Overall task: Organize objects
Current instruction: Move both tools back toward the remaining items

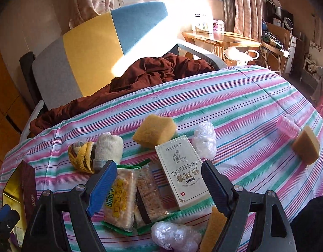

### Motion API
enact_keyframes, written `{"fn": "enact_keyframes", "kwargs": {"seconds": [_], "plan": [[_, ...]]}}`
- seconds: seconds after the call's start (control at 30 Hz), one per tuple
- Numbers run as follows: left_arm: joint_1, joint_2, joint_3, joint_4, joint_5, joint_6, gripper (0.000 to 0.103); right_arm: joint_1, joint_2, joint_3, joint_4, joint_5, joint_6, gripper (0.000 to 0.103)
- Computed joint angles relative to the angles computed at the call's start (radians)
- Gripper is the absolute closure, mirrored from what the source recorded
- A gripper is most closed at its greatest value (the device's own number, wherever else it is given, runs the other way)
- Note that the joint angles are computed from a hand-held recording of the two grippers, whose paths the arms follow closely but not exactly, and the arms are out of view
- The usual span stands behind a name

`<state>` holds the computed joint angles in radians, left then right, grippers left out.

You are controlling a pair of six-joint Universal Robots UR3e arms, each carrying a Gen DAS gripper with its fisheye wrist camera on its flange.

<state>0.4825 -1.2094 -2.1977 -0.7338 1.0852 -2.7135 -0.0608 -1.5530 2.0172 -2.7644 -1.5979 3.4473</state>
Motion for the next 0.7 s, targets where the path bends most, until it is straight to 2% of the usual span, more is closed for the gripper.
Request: {"fn": "enact_keyframes", "kwargs": {"seconds": [0.17,0.23,0.47,0.6,0.7], "plan": [[-0.196,-0.241,0.119,0.173,0.104,-0.130,0.022,-0.013,-0.001,0.006,-0.019,0.046,-0.006,0.019],[-0.254,-0.344,0.192,0.196,0.127,-0.160,0.022,-0.019,0.000,0.006,-0.019,0.063,-0.010,0.019],[-0.379,-0.656,0.467,0.181,0.156,-0.246,0.020,-0.047,-0.006,0.020,-0.031,0.120,-0.012,0.019],[-0.428,-0.775,0.593,0.187,0.170,-0.291,0.020,-0.053,0.007,0.007,-0.019,0.131,-0.018,0.019],[-0.454,-0.846,0.681,0.176,0.174,-0.323,0.016,-0.054,0.017,-0.001,-0.013,0.142,-0.024,0.019]]}}
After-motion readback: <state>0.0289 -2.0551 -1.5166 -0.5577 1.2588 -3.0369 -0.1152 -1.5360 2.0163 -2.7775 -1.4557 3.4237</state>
